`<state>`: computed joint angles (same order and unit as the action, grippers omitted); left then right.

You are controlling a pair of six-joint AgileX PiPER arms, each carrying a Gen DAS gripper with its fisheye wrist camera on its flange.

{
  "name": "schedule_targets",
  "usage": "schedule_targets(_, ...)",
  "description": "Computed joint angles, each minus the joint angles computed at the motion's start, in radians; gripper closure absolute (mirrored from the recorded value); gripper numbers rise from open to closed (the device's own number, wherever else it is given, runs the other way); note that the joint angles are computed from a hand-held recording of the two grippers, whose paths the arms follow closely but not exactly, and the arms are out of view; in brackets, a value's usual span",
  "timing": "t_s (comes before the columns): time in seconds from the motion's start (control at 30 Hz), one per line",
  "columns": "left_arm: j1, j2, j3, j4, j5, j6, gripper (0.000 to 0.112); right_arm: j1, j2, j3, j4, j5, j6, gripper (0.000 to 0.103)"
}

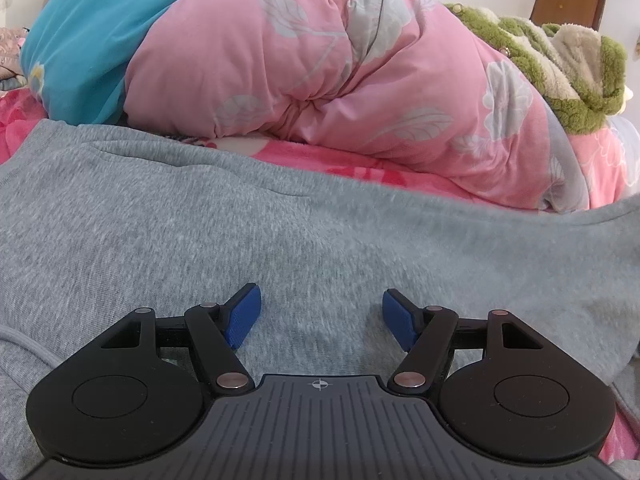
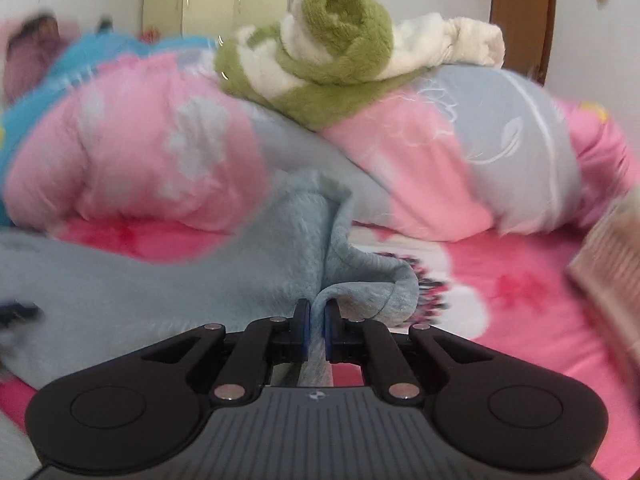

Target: Fold clothes

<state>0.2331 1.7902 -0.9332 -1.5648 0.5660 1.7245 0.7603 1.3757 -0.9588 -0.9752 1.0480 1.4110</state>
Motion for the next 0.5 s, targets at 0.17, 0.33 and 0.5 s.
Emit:
schedule_targets(0.17,0.0,0.0,0.0,-0.001,0.001,-0.001,0.044,-0.088,0.154,-0.04,0.001,0.098,-0.16,0.093)
schedule_targets(0.33,-0.006,-0.002,0.002,-0.006,-0.009,0.008,0.044,-0.161,0.109,-0.04,-0.05,0.106,-0.145,0.079)
schedule_targets(0.5,-0.005,-0.002,-0.003,0.007,-0.007,-0.003,0.043,-0.218,0.033,-0.075,-0.014,-0.171,-0.208,0.062)
